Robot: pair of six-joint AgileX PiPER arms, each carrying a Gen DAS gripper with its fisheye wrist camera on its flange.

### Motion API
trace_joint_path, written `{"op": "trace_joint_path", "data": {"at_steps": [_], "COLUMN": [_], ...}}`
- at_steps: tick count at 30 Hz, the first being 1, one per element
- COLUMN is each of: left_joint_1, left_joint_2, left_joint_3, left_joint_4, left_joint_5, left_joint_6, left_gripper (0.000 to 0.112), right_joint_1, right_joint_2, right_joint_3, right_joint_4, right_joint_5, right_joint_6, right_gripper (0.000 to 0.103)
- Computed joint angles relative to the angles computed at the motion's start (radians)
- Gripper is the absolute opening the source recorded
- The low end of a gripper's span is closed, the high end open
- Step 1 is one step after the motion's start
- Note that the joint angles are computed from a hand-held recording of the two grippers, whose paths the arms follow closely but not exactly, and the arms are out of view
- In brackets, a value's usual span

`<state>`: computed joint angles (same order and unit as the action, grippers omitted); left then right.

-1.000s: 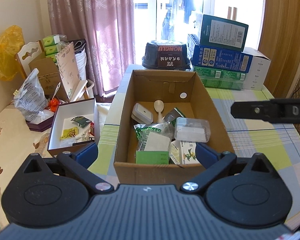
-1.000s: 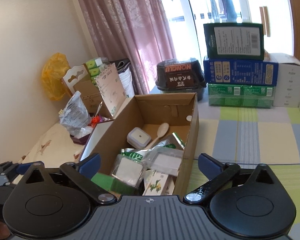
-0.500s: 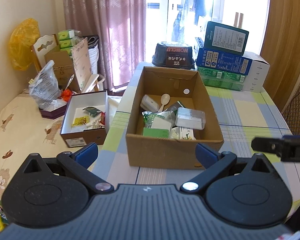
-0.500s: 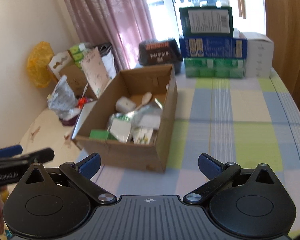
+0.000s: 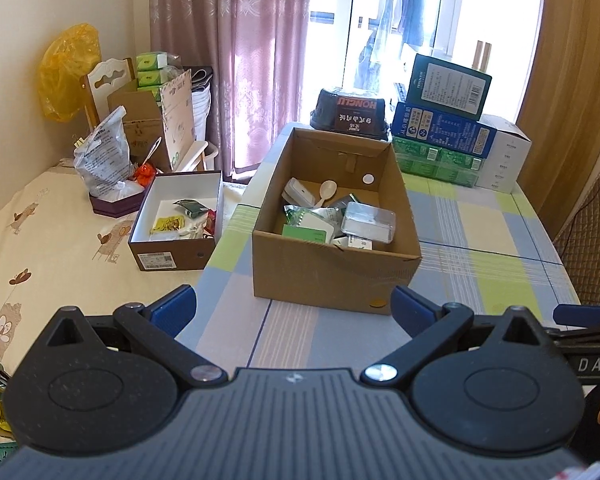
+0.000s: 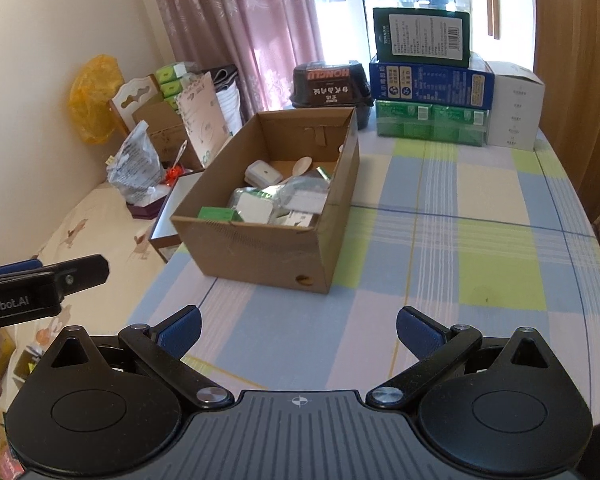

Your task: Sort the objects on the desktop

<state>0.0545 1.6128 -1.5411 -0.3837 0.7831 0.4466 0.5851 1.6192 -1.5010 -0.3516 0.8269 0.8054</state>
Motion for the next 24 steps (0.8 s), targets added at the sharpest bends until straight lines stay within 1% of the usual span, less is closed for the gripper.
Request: {"op": "trace_joint_path", "data": {"at_steps": [11, 24], "left_joint_1": [-0.018, -0.023], "left_joint_2": [-0.057, -0.040], "left_joint_3": [0.063, 0.068], "left_joint_4": [0.004, -0.006], "left_joint_5": [-0.006, 0.006], "left_joint_6": [0.013, 0.050], "left_gripper": [0.102, 0.102], "right_joint_1": [0.033, 0.028], "right_joint_2": [-0.036, -0.022], "right_joint_3": [0.041, 0.045], "right_joint_4": [-0.040, -0.032], "right_joint_5": [0.011, 0.008], "right_joint_6": [0.062, 0.085], "right_gripper": [0.101, 0.101]}}
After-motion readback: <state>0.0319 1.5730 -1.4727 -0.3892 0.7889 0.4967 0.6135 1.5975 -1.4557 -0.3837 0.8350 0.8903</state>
